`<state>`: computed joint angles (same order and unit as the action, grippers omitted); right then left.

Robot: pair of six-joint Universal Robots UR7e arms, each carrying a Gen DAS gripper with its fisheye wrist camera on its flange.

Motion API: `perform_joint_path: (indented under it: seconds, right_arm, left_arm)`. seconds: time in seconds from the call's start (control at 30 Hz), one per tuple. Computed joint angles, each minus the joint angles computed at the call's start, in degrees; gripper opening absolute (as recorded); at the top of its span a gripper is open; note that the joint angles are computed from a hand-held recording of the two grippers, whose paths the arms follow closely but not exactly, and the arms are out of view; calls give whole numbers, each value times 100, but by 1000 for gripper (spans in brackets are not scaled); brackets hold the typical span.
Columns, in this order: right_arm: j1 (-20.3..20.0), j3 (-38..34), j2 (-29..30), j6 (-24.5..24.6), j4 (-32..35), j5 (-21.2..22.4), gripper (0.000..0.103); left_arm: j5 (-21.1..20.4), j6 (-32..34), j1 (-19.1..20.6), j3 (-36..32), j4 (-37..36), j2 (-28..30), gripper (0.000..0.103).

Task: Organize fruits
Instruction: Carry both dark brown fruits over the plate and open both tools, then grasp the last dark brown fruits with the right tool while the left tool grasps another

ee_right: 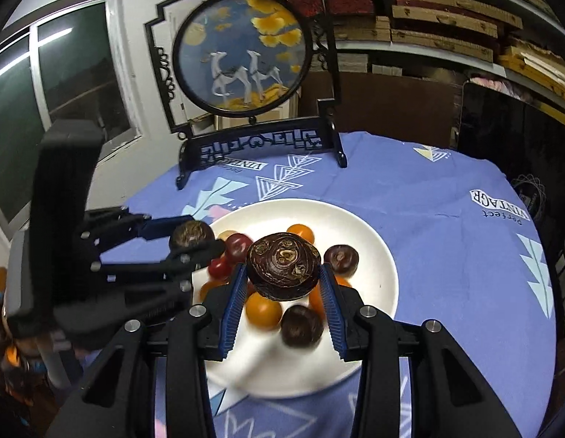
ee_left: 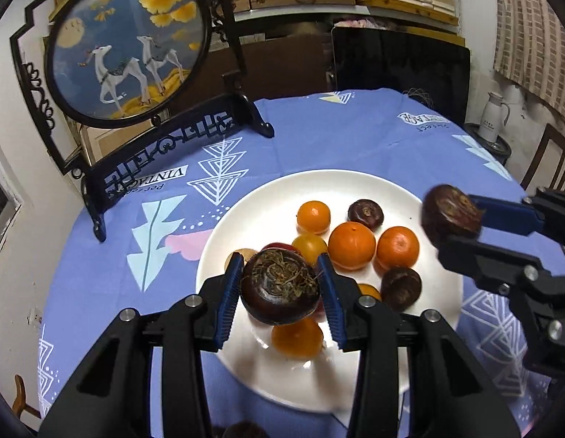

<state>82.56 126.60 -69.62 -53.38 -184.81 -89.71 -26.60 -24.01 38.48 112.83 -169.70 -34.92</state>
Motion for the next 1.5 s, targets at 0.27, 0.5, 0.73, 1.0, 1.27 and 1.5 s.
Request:
perform_joint_path:
  seconds: [0.27,0.5,0.73,1.0,1.27,1.5]
  right_arm:
    - [75,-508,516,191,53,-233,41]
    - [121,-761,778,230,168,-352,41]
    - [93,-893,863,368,167,-324,52]
    - [-43,-744,636,456,194,-27,57]
    - [-161,88,19,-31,335,240,64]
    - [1,1117,-116,-1187,359,-41,66]
  left_arm:
    - [97,375,223,-328,-79,236,40]
    - [46,483,315,-437,-33,326,40]
    - [101,510,358,-513,-42,387,47]
    - [258,720,282,-355,-590,366,71]
    - [359,223,56,608,-759,-299,83]
    - [573,-1382,-260,1976,230,-1492,89]
